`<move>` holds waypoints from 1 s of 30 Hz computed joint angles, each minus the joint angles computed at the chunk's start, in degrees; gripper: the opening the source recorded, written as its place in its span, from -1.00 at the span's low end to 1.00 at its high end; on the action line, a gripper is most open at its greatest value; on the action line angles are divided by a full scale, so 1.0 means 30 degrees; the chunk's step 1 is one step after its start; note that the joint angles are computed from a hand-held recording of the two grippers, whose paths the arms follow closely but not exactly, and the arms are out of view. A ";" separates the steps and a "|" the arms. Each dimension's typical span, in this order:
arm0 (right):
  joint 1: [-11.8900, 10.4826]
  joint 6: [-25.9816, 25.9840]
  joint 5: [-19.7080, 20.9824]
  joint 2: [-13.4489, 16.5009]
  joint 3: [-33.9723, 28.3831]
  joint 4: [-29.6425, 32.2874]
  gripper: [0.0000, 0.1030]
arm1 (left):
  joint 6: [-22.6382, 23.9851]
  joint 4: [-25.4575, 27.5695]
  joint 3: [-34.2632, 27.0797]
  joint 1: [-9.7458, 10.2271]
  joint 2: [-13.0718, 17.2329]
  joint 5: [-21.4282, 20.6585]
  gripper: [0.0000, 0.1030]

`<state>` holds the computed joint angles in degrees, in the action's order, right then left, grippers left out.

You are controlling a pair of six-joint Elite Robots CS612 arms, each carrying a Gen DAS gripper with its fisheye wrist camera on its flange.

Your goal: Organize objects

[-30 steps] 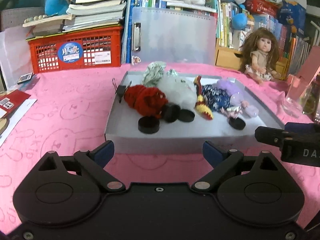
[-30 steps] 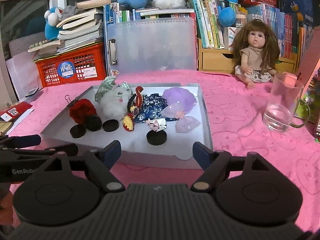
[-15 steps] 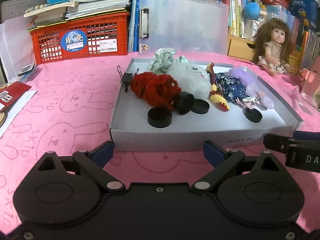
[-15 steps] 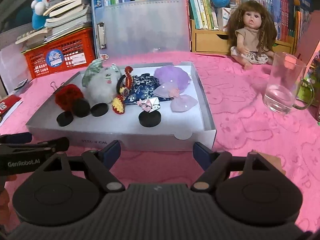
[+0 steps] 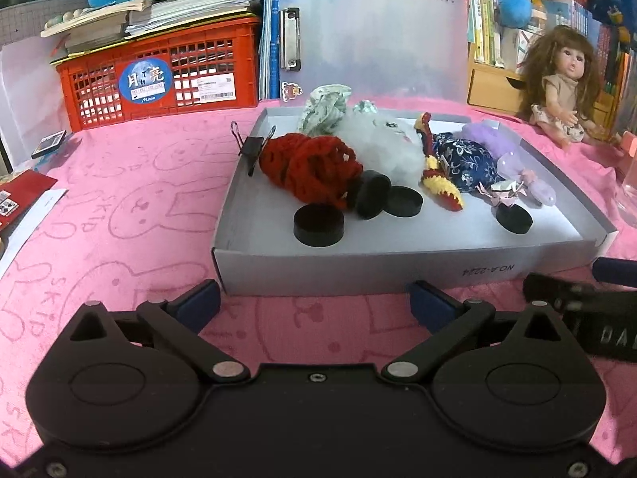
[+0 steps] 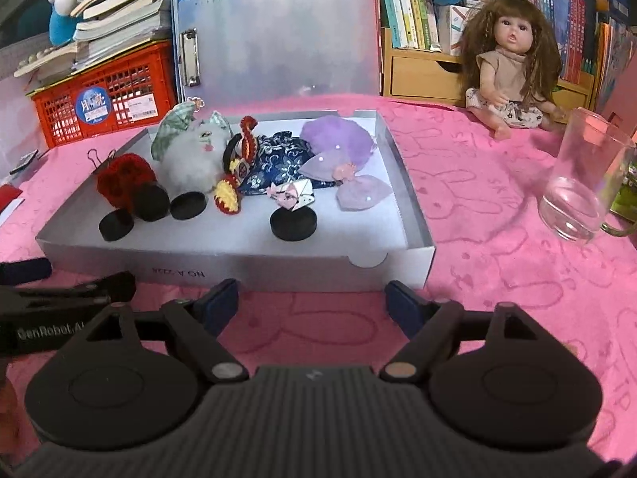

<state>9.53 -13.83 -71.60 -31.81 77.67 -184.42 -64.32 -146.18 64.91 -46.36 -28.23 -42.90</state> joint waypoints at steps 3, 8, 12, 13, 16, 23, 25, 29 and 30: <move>0.0143 -0.0707 -0.0470 -0.0004 0.0217 -0.0480 0.78 | -0.0231 0.0418 -0.0033 -0.0040 -0.0022 0.0062 0.99; 0.0137 -0.0260 -0.0561 0.0120 0.0172 -0.0850 0.87 | -0.0545 0.0457 0.0141 -0.0096 -0.0115 0.0096 1.00; 0.0132 -0.0115 -0.0674 0.0208 0.0141 -0.1050 0.97 | -0.0578 0.0535 0.0153 -0.0089 -0.0126 0.0094 1.00; 0.0123 -0.0103 -0.0646 0.0207 0.0141 -0.1026 0.98 | -0.0582 0.0508 0.0150 -0.0087 -0.0121 0.0084 1.00; 0.0138 -0.0129 -0.0685 0.0209 0.0163 -0.1052 1.00 | -0.0576 0.0534 0.0140 -0.0088 -0.0118 0.0093 1.00; 0.0142 -0.0144 -0.0701 0.0216 0.0160 -0.1042 1.00 | -0.0577 0.0544 0.0134 -0.0085 -0.0117 0.0092 1.00; 0.0144 -0.0143 -0.0708 0.0217 0.0154 -0.1038 1.00 | -0.0576 0.0560 0.0128 -0.0084 -0.0115 0.0093 1.00; 0.0146 -0.0141 -0.0712 0.0211 0.0147 -0.1019 1.00 | -0.0573 0.0542 0.0129 -0.0083 -0.0113 0.0089 1.00; 0.0146 -0.0141 -0.0712 0.0211 0.0147 -0.1019 1.00 | -0.0573 0.0542 0.0129 -0.0083 -0.0113 0.0089 1.00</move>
<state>9.97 -14.25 -73.73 -31.17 78.11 -187.48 -66.04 -144.55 65.30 -46.61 -28.57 -42.63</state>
